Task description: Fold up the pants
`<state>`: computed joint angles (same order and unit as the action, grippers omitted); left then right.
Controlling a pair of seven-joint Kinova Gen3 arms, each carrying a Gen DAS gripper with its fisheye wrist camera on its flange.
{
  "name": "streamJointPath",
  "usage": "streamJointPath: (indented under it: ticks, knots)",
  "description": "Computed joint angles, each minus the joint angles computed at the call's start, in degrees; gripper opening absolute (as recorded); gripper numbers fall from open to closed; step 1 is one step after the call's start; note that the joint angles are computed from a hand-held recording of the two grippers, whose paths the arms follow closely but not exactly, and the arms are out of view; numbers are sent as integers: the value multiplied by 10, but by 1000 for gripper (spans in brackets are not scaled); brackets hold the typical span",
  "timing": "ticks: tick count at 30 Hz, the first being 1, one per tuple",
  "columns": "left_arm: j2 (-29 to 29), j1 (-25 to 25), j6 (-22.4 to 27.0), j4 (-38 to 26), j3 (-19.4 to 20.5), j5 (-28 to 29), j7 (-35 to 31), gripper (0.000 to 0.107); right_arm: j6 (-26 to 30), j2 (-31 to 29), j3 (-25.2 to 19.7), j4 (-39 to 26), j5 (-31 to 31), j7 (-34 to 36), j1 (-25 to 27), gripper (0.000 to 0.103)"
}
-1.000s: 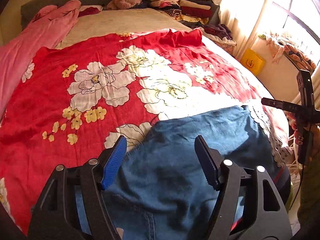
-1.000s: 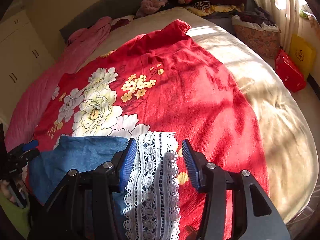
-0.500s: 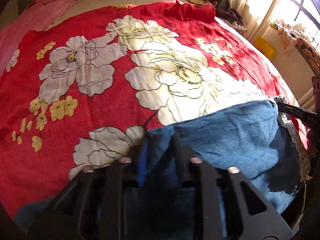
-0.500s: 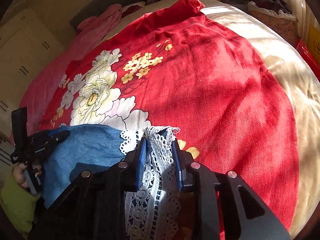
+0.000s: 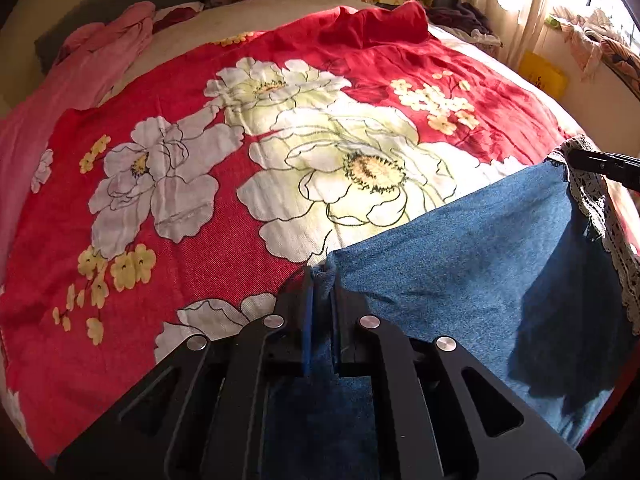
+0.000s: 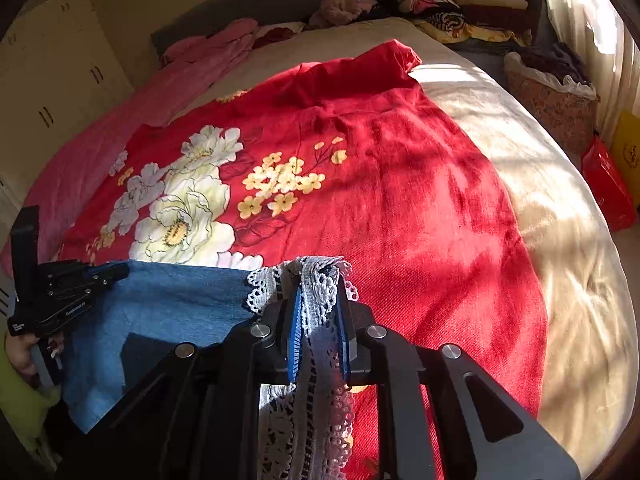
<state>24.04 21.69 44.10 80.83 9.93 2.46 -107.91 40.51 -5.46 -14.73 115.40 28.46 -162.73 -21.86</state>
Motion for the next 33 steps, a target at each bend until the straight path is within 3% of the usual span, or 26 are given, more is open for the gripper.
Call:
streamJointPath:
  ticks: [3,4,5,6,8,10,13,17,22,24,25,26,31,33]
  knots:
    - [-6,-2,-29,22,0,1,0,4,-2,4,-10,8,5,-27,10,25]
    - [-9,-11,-22,20,5,10,-7,6,2,-9,-25,13,10,-50,23,47]
    - [-14,-20,-15,19,9,19,-14,12,-3,-34,-50,24,15,-73,47,57]
    - [-20,-34,-2,16,15,35,-25,28,-4,-60,-72,34,22,-97,63,57]
    - [-41,-63,14,24,25,73,-53,41,14,-111,-103,48,37,-143,63,57]
    - [-76,-95,13,53,32,116,-96,43,45,-151,-122,55,45,-183,33,57]
    - [-129,-136,15,108,23,178,-158,50,75,-188,-168,56,3,-188,26,57]
    - [-181,-167,24,177,-10,229,-224,50,95,-195,-224,56,-57,-190,34,57]
    - [-209,-167,3,225,-43,193,-210,56,70,-179,-261,77,-82,-210,67,57]
    - [-212,-159,-19,234,-51,156,-174,62,46,-156,-234,89,-77,-213,32,52]
    - [-210,-160,-21,234,-50,138,-156,64,42,-141,-224,87,-75,-206,13,30]
    - [-206,-161,-23,235,-52,128,-147,64,48,-126,-225,79,-73,-196,4,20]
    - [-200,-150,-61,250,-59,72,-109,64,156,-107,-311,10,-74,-147,66,12]
    - [-196,-168,-54,243,-52,82,-117,61,187,-96,-313,0,-69,-149,51,12]
